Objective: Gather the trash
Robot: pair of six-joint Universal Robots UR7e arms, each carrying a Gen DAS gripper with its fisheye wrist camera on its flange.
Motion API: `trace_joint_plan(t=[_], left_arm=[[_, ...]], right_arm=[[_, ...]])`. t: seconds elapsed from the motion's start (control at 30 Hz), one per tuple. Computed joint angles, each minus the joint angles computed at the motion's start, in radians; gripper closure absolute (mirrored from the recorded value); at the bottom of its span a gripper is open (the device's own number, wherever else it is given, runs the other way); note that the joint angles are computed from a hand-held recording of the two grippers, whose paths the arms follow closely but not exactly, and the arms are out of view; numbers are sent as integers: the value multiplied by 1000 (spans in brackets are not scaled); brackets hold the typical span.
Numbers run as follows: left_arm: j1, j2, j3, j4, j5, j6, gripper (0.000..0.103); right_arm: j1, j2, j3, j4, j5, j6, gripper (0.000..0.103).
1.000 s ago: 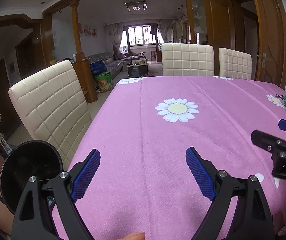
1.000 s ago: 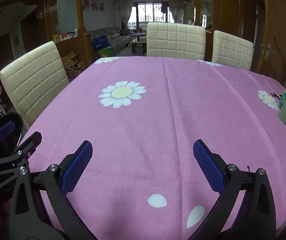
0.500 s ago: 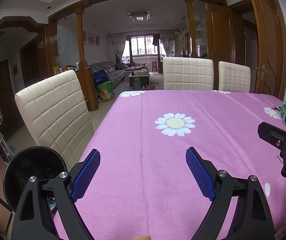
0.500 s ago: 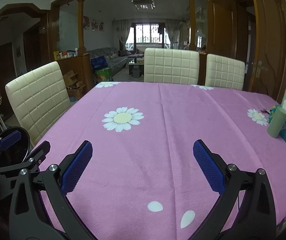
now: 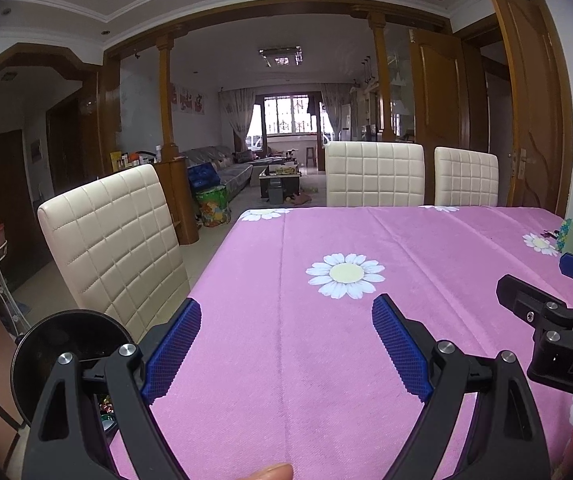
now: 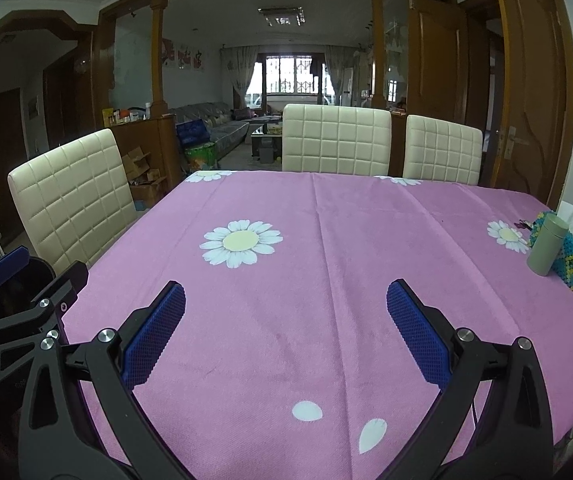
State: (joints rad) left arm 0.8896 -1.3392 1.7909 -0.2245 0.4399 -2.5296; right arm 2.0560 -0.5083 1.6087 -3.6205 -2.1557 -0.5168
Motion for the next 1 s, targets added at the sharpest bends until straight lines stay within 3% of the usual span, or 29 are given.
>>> trace_joint_plan(t=[1.0], left_arm=[[-13,-4,23,-29,-3,15,18]], right_arm=[[-7,0,-2,38,9,12,4]])
